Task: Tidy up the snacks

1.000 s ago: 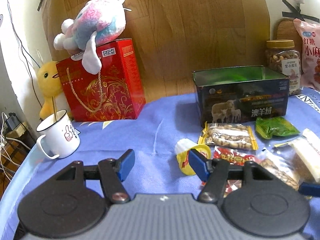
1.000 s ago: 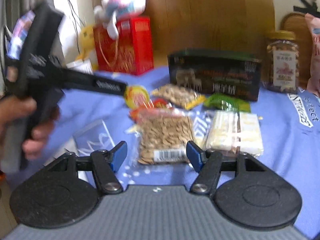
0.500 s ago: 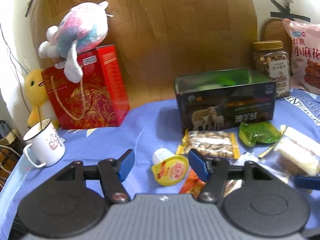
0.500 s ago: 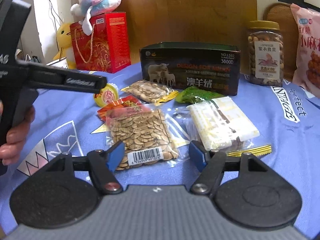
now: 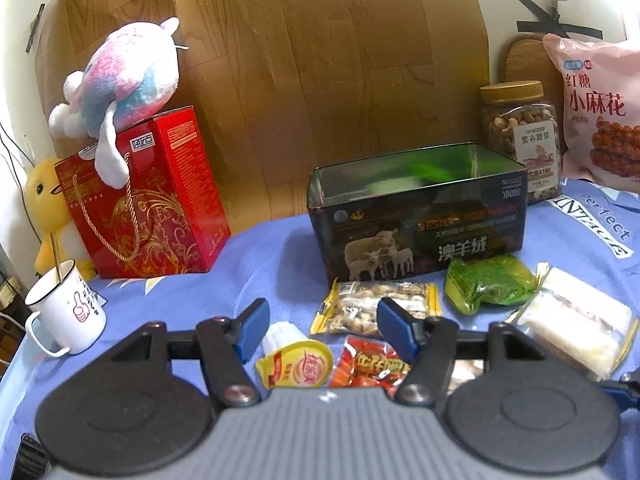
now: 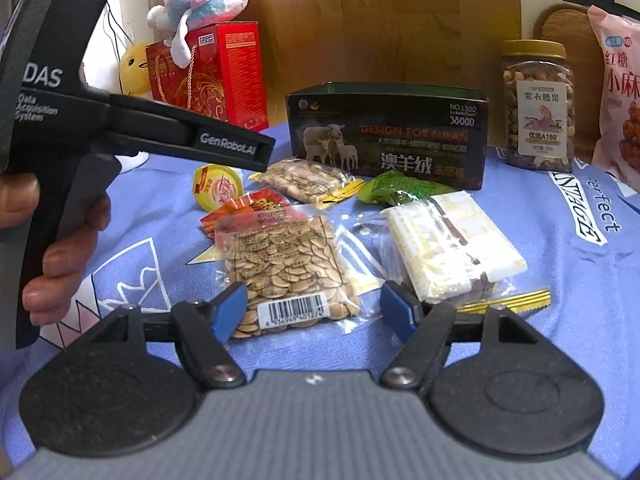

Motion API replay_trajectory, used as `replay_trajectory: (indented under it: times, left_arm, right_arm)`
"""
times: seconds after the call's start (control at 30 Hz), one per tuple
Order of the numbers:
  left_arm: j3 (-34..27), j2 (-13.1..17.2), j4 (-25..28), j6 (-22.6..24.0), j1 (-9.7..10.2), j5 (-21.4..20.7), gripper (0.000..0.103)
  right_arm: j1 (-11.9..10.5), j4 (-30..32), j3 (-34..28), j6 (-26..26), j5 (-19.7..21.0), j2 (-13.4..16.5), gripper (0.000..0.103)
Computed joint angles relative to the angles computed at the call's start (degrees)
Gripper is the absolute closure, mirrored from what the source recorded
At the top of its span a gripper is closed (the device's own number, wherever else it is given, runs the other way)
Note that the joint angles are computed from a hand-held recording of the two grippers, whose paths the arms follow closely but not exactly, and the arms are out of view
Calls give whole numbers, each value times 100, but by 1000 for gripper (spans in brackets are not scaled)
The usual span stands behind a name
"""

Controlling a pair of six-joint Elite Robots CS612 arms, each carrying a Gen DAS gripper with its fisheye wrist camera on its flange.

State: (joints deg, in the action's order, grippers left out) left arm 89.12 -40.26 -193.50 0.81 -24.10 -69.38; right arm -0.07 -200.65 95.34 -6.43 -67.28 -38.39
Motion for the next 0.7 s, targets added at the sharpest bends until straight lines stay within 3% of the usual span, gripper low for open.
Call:
replay_trajectory:
  times: [0.07, 0.13, 0.23, 0.37, 0.5, 0.57, 0.7]
  left_arm:
    - [-13, 7, 2, 13, -5, 13, 42]
    - [-26, 15, 10, 32, -14, 23, 42]
    - [-47, 29, 3, 76, -24, 13, 42]
    - [-42, 26, -4, 87, -23, -26, 42]
    - [55, -71, 43, 26, 59, -354, 42]
    - [171, -201, 182, -218, 220, -991, 44]
    - [316, -379, 609, -893, 694, -2836, 50]
  right_arm:
    - [-20, -97, 2, 171, 34, 18, 47]
    - [-98, -131, -4, 587, 224, 42, 75]
    - [-271, -89, -60, 1503, 608, 100, 95]
    - [-381, -52, -113, 2124, 951, 152, 94]
    - [-338, -18, -80, 1795, 957, 118, 91]
    - [-353, 32, -97, 1778, 1029, 121, 90]
    - [-498, 149, -200, 2283, 1546, 206, 89]
